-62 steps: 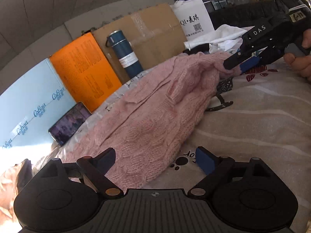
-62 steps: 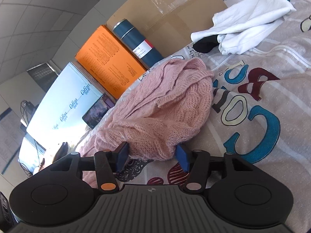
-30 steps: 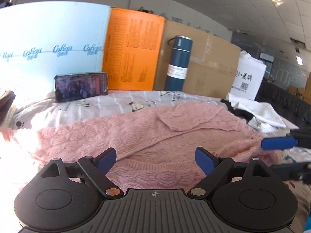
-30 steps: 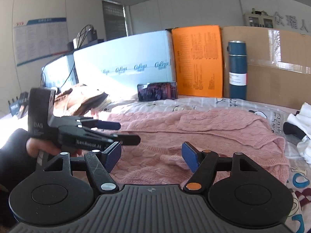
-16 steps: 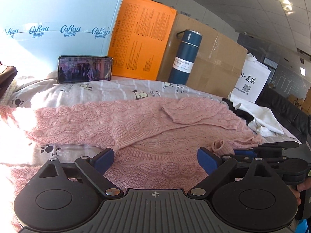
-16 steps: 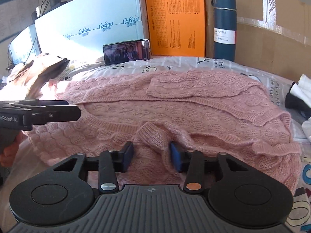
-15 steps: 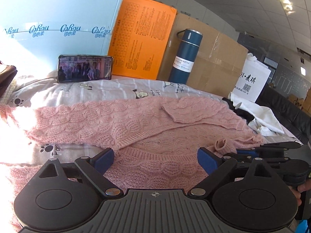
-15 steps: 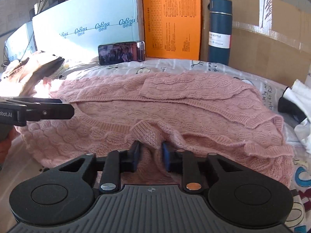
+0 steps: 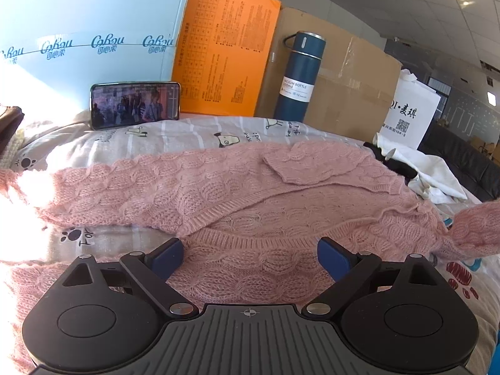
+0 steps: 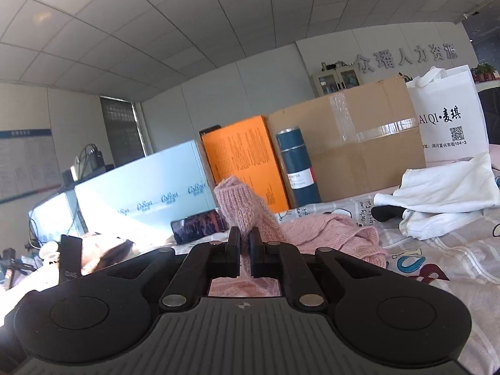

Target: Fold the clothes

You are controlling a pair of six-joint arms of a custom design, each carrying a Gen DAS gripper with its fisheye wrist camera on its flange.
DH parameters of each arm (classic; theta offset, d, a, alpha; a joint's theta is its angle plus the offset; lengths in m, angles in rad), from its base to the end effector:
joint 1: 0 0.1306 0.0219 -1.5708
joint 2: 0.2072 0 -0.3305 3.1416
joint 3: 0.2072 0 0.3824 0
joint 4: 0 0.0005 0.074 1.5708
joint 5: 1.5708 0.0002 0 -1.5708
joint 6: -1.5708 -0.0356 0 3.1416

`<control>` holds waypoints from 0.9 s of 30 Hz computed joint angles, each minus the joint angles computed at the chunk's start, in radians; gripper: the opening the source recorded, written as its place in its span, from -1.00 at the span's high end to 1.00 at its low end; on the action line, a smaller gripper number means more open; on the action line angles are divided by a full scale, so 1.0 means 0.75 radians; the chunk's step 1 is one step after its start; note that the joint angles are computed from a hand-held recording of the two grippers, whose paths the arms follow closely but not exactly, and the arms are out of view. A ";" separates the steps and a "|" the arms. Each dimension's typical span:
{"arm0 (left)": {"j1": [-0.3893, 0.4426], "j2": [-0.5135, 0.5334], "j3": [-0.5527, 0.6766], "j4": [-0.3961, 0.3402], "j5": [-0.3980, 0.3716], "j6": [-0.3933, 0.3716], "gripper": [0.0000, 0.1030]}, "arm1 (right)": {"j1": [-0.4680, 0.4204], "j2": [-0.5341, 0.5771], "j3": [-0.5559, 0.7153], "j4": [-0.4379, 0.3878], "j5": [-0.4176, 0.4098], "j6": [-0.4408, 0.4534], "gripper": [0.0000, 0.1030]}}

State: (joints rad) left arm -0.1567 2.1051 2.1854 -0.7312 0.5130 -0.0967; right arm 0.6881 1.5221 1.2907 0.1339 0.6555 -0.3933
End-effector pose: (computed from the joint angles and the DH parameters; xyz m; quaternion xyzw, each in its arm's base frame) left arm 0.6982 -0.1285 0.3412 0.2212 0.8456 -0.2401 0.4224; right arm 0.4374 0.3309 0.3591 0.1109 0.7255 0.1230 0.6681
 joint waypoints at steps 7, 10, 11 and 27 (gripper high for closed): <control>-0.001 0.004 0.005 -0.003 -0.001 0.002 -0.85 | 0.102 -0.153 -0.187 0.029 -0.105 0.004 0.83; -0.002 0.003 0.003 -0.001 0.000 0.001 -0.85 | 0.140 -0.198 -0.232 0.056 -0.154 0.017 0.30; -0.002 0.003 0.001 0.001 -0.001 0.000 -0.85 | 0.147 -0.210 -0.249 0.091 -0.155 0.023 0.24; -0.005 -0.009 -0.021 0.017 0.000 -0.021 -0.86 | -0.012 -0.111 -0.167 -0.351 -0.151 -0.658 0.02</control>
State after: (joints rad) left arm -0.1603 2.0980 2.1700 -0.7185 0.5130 -0.1126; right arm 0.6791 1.4386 1.1653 -0.1291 0.5420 -0.8864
